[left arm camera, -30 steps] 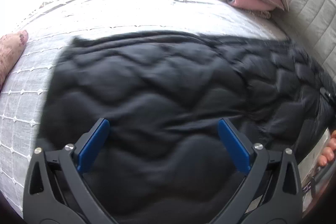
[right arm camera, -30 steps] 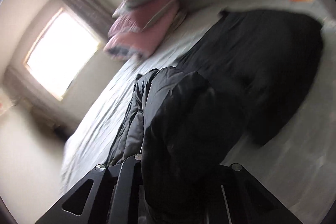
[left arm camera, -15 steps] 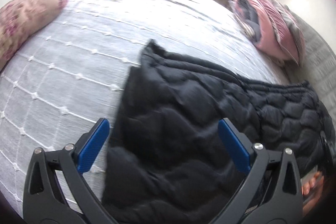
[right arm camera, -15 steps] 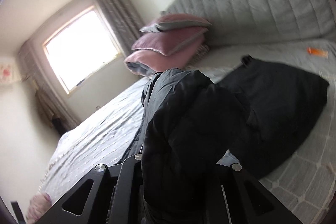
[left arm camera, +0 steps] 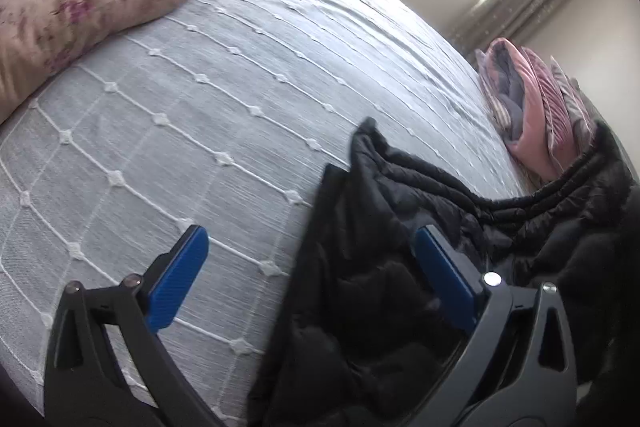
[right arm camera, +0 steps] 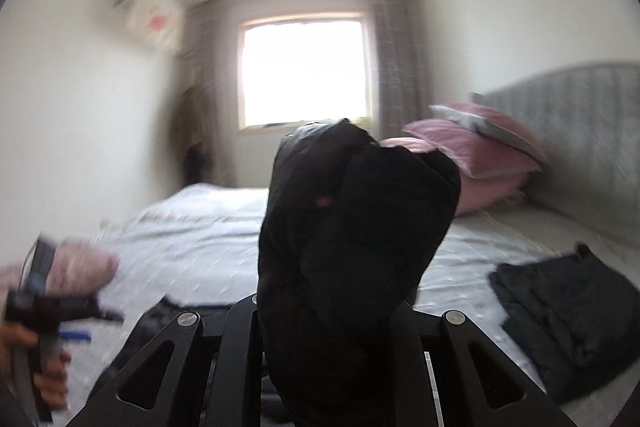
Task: Fold large clothes
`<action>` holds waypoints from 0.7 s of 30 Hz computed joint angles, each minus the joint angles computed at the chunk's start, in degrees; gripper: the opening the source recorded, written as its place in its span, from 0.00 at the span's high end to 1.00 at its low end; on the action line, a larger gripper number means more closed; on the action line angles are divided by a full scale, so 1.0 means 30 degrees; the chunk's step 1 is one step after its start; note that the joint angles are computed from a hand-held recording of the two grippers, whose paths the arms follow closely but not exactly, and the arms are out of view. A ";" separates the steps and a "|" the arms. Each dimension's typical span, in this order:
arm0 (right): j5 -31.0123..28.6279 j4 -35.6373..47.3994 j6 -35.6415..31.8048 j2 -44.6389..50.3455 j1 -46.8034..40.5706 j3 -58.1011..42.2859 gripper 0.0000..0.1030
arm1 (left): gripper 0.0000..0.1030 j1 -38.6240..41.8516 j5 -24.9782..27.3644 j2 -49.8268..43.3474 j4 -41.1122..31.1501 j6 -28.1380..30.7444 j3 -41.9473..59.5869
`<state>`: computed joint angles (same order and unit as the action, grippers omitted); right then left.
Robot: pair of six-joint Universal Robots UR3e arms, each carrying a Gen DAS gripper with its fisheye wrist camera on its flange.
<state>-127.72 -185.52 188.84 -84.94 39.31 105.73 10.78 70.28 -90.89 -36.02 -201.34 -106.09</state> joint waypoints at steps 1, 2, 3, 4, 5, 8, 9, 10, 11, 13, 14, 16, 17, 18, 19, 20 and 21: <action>0.0516 0.0384 -0.0635 0.1009 0.0507 -0.0929 0.83 | 0.00 0.0274 -0.0075 0.0014 -0.0014 -0.0036 -0.0123; 0.1293 0.1020 -0.1169 0.1902 0.0900 -0.1798 0.82 | 0.00 0.0465 -0.0119 0.0044 -0.0031 -0.0052 -0.0246; 0.2184 0.1668 -0.1528 0.2388 0.0940 -0.2286 0.81 | 0.00 0.0647 -0.0106 0.0032 -0.0098 -0.0116 -0.0312; 0.3338 0.2772 -0.1944 0.3099 0.1048 -0.3015 0.79 | 0.00 0.0826 -0.0154 0.0053 -0.0070 -0.0166 -0.0429; 0.4376 0.4275 -0.2345 0.3860 0.1183 -0.3883 0.74 | 0.00 0.0908 -0.0163 0.0036 -0.0053 -0.0228 -0.0443; 0.5605 0.8611 -0.3711 0.6039 0.1605 -0.6252 0.56 | 0.00 0.0984 -0.0119 0.0068 -0.0026 -0.0201 -0.0464; 0.5009 0.9127 -0.4521 0.6841 0.2045 -0.6802 0.53 | 0.00 0.0999 -0.0189 0.0091 0.0042 -0.0180 -0.0492; 0.4176 0.9312 -0.5271 0.7369 0.2521 -0.7189 0.46 | 0.00 0.0986 -0.0348 0.0100 0.0111 -0.0148 -0.0513; 0.3795 0.9367 -0.5810 0.7481 0.2775 -0.7268 0.39 | 0.00 0.1009 -0.0478 0.0085 0.0144 -0.0075 -0.0520; 0.5071 0.8852 -0.6469 0.6243 0.2581 -0.5971 0.31 | 0.00 0.0847 -0.0478 0.0083 0.0118 0.0081 -0.0421; 0.6724 0.8392 -0.6544 0.5056 0.2074 -0.4831 0.28 | 0.00 0.0778 -0.0470 0.0060 0.0099 0.0224 -0.0349; 0.9482 0.8021 -0.6480 0.3224 0.0942 -0.3225 0.28 | 0.00 0.0659 -0.0493 0.0080 0.0065 0.0447 -0.0219; 1.1489 0.7943 -0.6508 0.1812 -0.0135 -0.2095 0.28 | 0.00 0.0591 -0.0483 0.0127 0.0132 0.0534 -0.0199; 1.2977 0.8074 -0.6425 0.0837 -0.0950 -0.1553 0.28 | 0.00 0.0477 -0.0368 0.0171 0.0213 0.0611 -0.0164; 1.4827 0.7961 -0.6284 -0.0315 -0.2092 -0.0734 0.28 | 0.00 0.0342 -0.0224 0.0206 0.0298 0.0709 -0.0114; 1.7403 0.7694 -0.6017 -0.1872 -0.3791 0.0484 0.28 | 0.00 0.0245 -0.0146 0.0215 0.0365 0.0801 -0.0046; 1.9312 0.7337 -0.5536 -0.3011 -0.5014 0.1508 0.28 | 0.00 0.0054 -0.0002 0.0222 0.0465 0.0895 0.0054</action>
